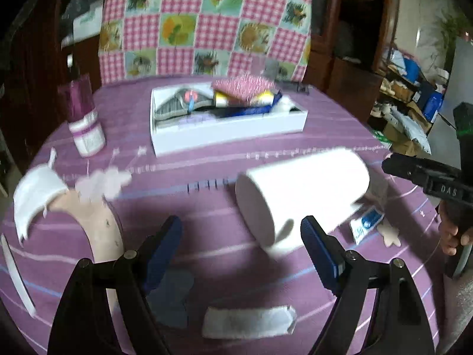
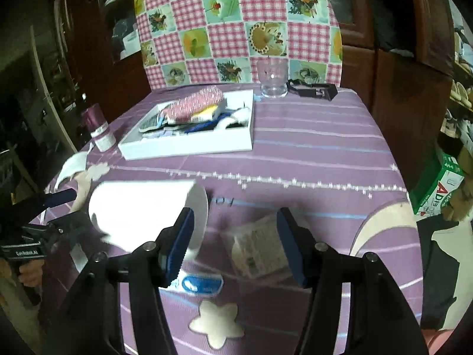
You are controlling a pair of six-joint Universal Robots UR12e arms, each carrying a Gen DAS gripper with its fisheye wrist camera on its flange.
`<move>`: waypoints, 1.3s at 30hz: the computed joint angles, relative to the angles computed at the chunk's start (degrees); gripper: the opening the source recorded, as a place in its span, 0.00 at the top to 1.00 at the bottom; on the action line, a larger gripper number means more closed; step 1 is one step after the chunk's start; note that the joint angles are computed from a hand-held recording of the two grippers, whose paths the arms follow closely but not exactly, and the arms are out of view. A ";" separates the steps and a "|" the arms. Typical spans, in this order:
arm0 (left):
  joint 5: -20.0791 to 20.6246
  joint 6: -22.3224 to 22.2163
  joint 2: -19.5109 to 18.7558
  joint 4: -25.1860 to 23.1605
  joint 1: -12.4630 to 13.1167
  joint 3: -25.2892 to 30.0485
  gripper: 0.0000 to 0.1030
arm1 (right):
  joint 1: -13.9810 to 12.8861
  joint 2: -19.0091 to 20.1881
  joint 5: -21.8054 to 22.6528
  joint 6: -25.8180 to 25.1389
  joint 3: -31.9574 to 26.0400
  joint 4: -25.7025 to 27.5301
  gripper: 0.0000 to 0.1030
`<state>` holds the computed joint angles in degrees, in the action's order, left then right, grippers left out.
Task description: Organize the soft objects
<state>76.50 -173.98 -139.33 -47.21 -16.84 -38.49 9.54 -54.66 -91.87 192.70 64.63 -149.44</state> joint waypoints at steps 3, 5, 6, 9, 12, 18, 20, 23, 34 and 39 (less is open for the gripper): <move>0.35 0.18 0.44 0.41 -0.15 -0.98 0.19 | 0.29 0.34 -1.56 -0.20 -0.64 3.02 0.42; -0.50 0.21 0.62 0.55 -0.13 -1.33 0.19 | 0.23 0.41 -0.97 0.11 -0.57 2.80 0.42; -0.18 0.45 0.64 0.58 -0.26 -1.44 0.19 | 0.15 0.33 -0.57 0.16 -0.37 2.51 0.42; 0.87 1.55 0.27 -1.28 -0.62 -0.78 0.19 | 0.19 0.37 -1.31 0.39 -0.63 3.66 0.42; 0.79 3.97 -0.10 -4.09 -0.97 0.08 0.19 | 0.28 0.70 -3.45 1.76 -1.84 7.49 0.42; 2.66 7.60 0.35 -4.79 -1.81 -1.01 0.19 | 0.37 2.01 -4.56 3.06 -3.94 13.24 0.38; 3.17 8.39 0.25 -5.42 -2.02 -0.86 0.19 | 1.19 2.79 -7.79 0.87 -4.92 14.21 0.21; 5.58 9.08 -0.41 -7.35 -2.52 0.18 0.17 | 1.15 2.90 -6.77 0.07 -4.69 13.33 0.12; 5.84 4.33 -1.51 -9.92 -2.18 2.25 0.00 | 1.08 3.39 -5.51 -1.70 -5.71 14.85 0.00; 5.87 4.34 -1.52 -9.87 -2.19 2.24 0.00 | 1.12 3.33 -5.61 -1.72 -5.66 14.88 0.00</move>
